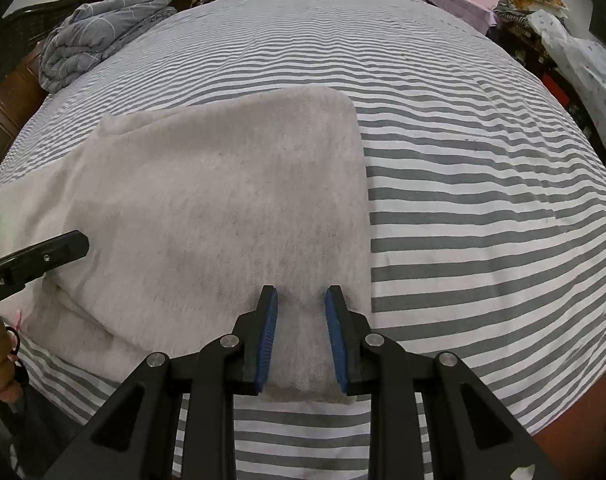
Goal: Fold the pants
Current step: 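Grasp the pants end with the left tool and lift it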
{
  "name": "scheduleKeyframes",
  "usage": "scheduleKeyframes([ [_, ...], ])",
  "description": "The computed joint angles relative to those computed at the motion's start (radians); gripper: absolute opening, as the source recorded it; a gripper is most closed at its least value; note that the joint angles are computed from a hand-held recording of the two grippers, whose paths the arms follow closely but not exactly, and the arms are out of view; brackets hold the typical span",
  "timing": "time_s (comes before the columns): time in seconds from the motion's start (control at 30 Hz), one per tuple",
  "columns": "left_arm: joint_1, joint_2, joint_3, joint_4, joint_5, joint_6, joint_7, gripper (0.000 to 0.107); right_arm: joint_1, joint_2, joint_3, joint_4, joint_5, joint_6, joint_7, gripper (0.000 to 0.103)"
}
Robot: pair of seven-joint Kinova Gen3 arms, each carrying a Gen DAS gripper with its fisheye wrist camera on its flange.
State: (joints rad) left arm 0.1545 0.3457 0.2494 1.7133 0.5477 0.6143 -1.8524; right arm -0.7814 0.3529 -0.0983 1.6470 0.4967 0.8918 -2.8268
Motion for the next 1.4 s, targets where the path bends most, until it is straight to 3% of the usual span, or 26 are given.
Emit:
scheduleKeyframes([
  [0.2,-0.046,-0.043,-0.020,-0.001,0.041,0.082,0.000,0.028,0.007,0.010,-0.003,-0.021,-0.015,0.025,0.022,0.024],
  [0.37,-0.129,-0.150,-0.055,0.077,0.147,0.098,-0.099,0.047,0.028,0.020,-0.006,-0.076,-0.071,0.078,0.066,0.027],
  [0.53,-0.226,-0.281,-0.166,0.185,0.289,0.155,-0.262,0.048,0.000,-0.014,0.002,-0.072,-0.062,0.050,-0.021,0.029],
  [0.7,-0.345,-0.327,-0.314,0.276,0.417,0.311,-0.398,0.048,-0.047,-0.004,-0.025,-0.127,-0.027,0.040,-0.050,0.036],
  [0.77,-0.405,-0.326,-0.366,0.314,0.446,0.374,-0.434,0.048,-0.058,0.018,-0.034,-0.165,-0.032,0.037,-0.017,0.036],
  [0.97,-0.548,-0.283,-0.435,0.395,0.493,0.468,-0.512,0.048,-0.109,0.116,-0.033,-0.308,-0.076,0.033,0.082,0.042],
  [1.2,-0.639,-0.184,-0.419,0.431,0.580,0.538,-0.553,0.048,-0.149,0.196,-0.002,-0.418,-0.150,0.047,0.136,0.042],
  [1.4,-0.647,-0.105,-0.380,0.417,0.652,0.482,-0.589,0.048,-0.171,0.239,0.017,-0.488,-0.172,0.083,0.175,0.042],
])
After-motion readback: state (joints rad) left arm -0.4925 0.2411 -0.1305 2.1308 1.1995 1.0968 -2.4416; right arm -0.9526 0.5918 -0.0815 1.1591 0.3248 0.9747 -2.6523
